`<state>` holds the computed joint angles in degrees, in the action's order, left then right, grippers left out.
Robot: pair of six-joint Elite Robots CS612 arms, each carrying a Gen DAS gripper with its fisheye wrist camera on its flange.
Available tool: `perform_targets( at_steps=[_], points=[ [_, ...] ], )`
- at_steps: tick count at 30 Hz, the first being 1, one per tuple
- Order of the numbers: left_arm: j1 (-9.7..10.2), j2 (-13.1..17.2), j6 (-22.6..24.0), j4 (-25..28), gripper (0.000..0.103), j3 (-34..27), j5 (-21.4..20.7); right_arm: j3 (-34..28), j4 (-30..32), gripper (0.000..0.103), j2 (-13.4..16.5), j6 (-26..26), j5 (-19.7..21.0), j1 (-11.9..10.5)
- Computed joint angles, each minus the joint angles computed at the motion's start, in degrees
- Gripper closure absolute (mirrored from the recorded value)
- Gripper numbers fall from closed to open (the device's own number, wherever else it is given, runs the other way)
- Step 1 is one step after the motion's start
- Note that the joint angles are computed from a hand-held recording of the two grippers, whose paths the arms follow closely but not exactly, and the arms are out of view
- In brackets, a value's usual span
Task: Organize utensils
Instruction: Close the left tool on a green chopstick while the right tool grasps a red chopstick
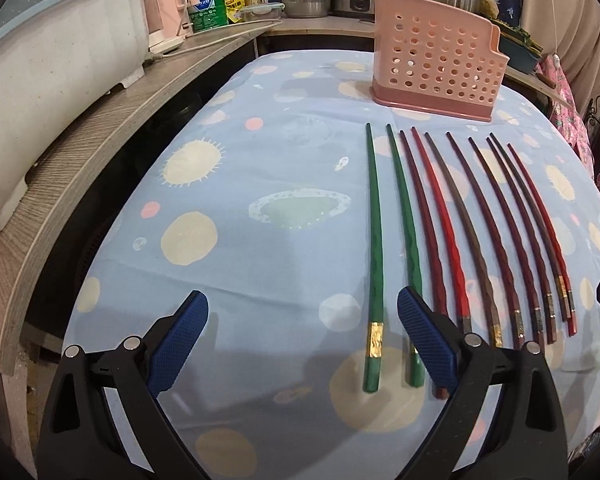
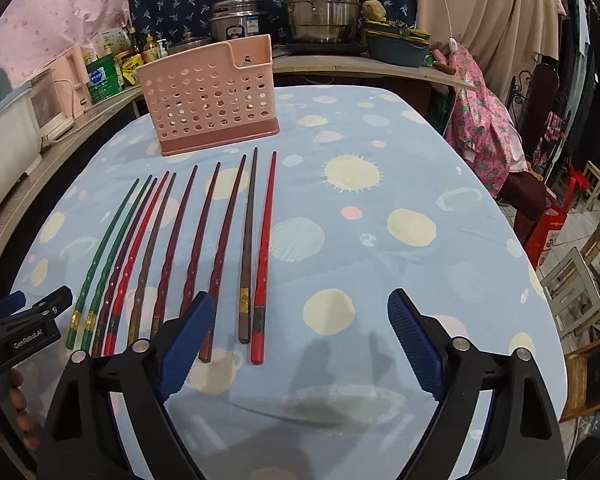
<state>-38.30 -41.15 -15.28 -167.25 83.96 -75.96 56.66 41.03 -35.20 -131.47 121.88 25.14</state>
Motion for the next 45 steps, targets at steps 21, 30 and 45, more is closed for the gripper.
perform_targets(
  at_steps=[21, 30, 45],
  points=[
    [0.44, 1.8, 0.8, 2.2, 0.034, -2.7, -3.6, -3.3, 0.8, 0.079, 2.8, -3.0, -6.0, -2.1],
    [0.26, 0.8, 1.7, 2.1, 0.063, -1.5, -6.2, -1.1, -0.5, 0.095, 1.7, -3.0, -6.5, -1.9],
    [0.21, -1.8, 2.3, 0.6, 0.096, 2.1, -9.0, 5.6, -5.2, 0.096, -2.8, -1.4, -5.4, -0.6]
  ],
)
